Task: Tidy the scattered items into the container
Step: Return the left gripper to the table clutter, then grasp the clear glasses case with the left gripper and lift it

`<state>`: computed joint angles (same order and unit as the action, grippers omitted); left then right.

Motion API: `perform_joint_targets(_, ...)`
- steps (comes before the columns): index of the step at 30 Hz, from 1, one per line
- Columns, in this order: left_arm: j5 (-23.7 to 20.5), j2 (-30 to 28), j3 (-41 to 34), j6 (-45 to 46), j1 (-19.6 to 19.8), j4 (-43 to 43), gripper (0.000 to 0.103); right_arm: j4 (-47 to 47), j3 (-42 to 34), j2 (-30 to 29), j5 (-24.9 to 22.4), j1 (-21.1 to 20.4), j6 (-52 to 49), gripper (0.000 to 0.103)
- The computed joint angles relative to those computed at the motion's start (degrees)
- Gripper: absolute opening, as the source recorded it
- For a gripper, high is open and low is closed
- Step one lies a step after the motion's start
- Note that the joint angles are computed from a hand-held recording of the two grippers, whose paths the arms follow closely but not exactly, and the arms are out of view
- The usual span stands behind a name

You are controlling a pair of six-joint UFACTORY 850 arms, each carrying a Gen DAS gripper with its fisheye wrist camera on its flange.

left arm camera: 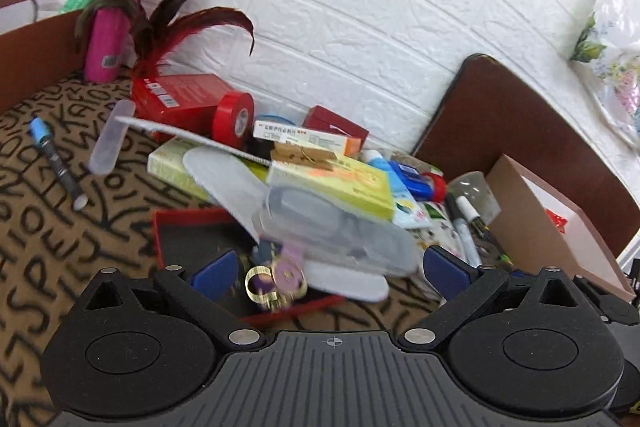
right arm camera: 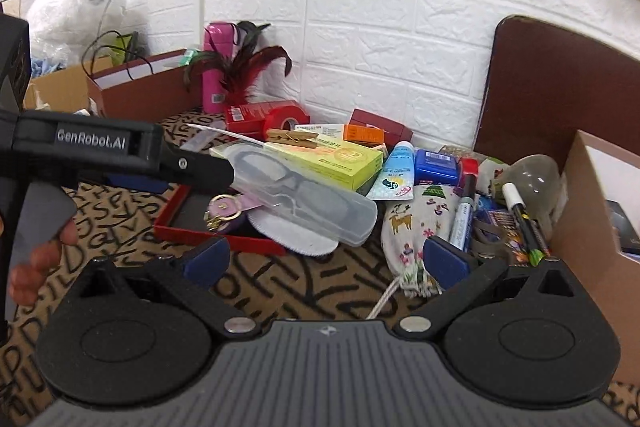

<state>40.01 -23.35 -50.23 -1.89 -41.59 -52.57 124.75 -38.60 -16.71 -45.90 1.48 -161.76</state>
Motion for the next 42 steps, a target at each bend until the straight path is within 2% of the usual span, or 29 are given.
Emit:
perform_joint_targets(6, -3.3, -2.7, -3.0, -2.4, 4.4, 6.0, 0.096, 0.6, -6.5, -6.3, 2.3, 2.7, 0.2, 0.098)
perform_joint_targets(9, -4.8, -3.8, -4.2, -3.7, 5.8, 9.1, 0.088, 0.5, -9.5, -9.0, 3.6, 3.7, 1.3, 0.093)
perform_joint_targets(12, -6.8, -5.1, -5.5, -4.9, 7.1, 11.7, 0.075, -2.2, -12.2, -11.3, 4.9, 4.1, 4.6, 0.085)
perform_joint_targets(18, -7.1, -6.2, -6.2, -9.2, 8.0, 14.8, 0.075, -2.7, -14.0, -13.6, 3.6, 4.2, 6.3, 0.084)
perform_joint_targets(21, -7.4, -6.3, -6.8, -5.7, 7.5, 11.6, 0.071, -2.1, -14.3, -13.5, 5.3, 4.8, 6.3, 0.082)
perform_joint_targets(23, -7.3, -5.5, -6.4, -2.8, 6.6, 8.8, 0.074, -2.0, -14.0, -12.7, 6.8, 5.2, 6.7, 0.077)
perform_joint_targets(26, -7.3, -3.3, -4.7, -2.3, 5.1, 7.9, 0.076, -6.0, -12.8, -11.2, 6.8, 4.2, 12.2, 0.077)
perform_joint_targets(31, -4.0, 1.2, -0.5, 1.2, -1.4, 3.2, 0.077, -8.9, -4.8, -4.9, 1.3, -0.1, 13.6, 0.077)
perform_joint_targets(34, -4.6, 2.7, 0.9, -0.6, -6.0, 1.1, 0.08, -12.0, 1.2, 0.2, -2.0, -4.6, 13.1, 0.077)
perform_joint_targets(38, -5.5, 1.6, 2.4, -9.2, -11.5, 3.4, 0.082, -17.5, 8.9, 6.1, -3.7, -11.8, 14.9, 0.077)
perform_joint_targets(40, -6.9, 0.5, 3.1, -17.6, -12.8, 8.9, 0.083, -20.1, 11.8, 7.7, -3.4, -15.4, 15.1, 0.078)
perform_joint_targets(42, -7.8, -0.5, 3.4, -20.3, -14.0, 9.0, 0.085, -22.0, 13.8, 8.2, -2.8, -18.5, 15.3, 0.079)
